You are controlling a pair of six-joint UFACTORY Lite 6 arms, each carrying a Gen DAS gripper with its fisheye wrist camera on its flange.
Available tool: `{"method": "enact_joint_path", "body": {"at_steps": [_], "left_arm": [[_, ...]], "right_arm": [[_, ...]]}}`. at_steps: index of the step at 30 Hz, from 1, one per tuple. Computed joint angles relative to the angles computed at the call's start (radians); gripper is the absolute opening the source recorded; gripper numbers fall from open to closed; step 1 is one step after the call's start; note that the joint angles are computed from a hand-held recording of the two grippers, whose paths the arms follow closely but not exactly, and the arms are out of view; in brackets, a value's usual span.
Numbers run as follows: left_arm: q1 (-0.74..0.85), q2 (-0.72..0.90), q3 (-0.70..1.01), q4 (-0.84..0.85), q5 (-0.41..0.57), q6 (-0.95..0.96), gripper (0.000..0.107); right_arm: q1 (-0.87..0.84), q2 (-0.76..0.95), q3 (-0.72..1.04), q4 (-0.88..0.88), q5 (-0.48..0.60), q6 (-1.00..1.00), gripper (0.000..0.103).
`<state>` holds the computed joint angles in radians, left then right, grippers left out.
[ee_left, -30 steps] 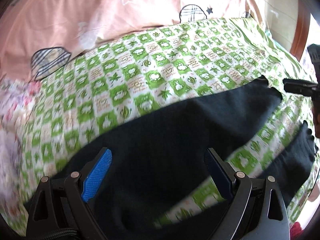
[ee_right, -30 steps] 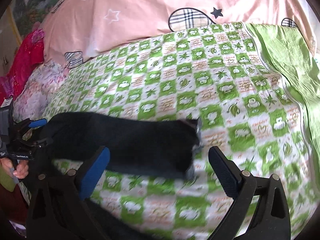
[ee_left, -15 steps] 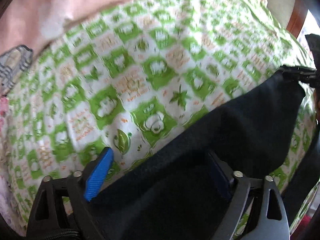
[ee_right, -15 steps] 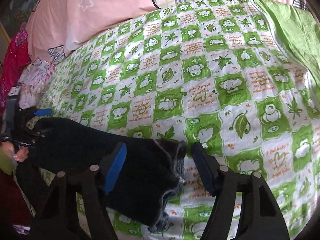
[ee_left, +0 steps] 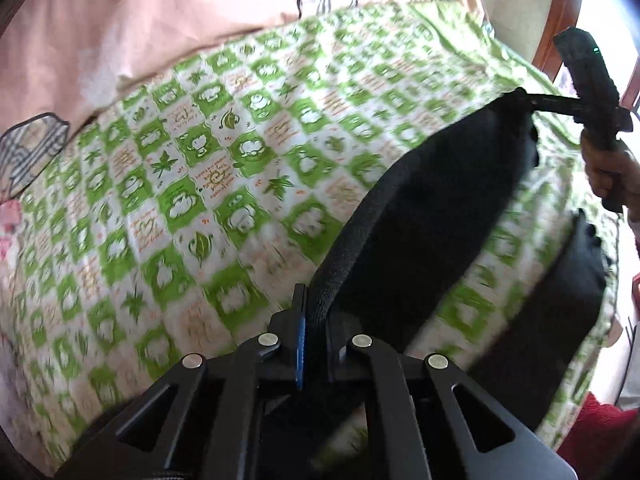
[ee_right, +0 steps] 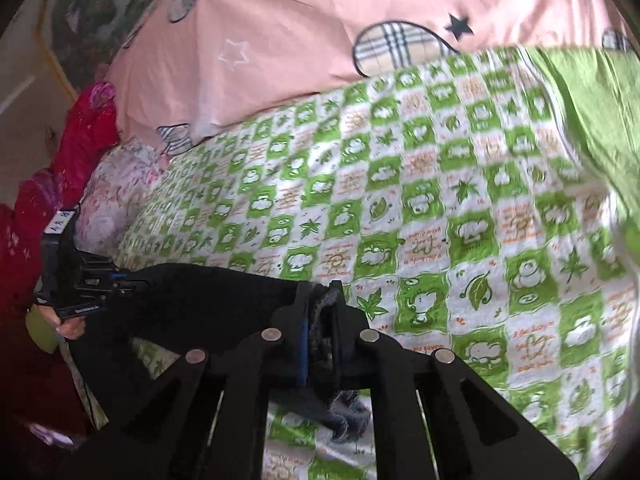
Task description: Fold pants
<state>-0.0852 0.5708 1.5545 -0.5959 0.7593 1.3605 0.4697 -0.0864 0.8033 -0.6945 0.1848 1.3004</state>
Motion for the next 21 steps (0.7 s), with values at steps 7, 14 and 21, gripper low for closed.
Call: {"method": "enact_joint_path", "body": {"at_steps": [7, 14, 21], "left_arm": [[0.112, -0.307, -0.384, -0.119, 0.027, 0.174, 0.005], [0.226, -0.513, -0.640, -0.184, 0.059, 0.322, 0.005], [0.353, -0.626, -0.774, -0.194, 0.144, 0.405, 0.005]], "right_arm": [[0.172, -0.207, -0.143, -0.118, 0.108, 0.167, 0.009], [0.462, -0.353, -0.260, -0.263, 0.286, 0.483, 0.009], [0.796, -0.372, -0.300, -0.331, 0.507, 0.748, 0.009]]}}
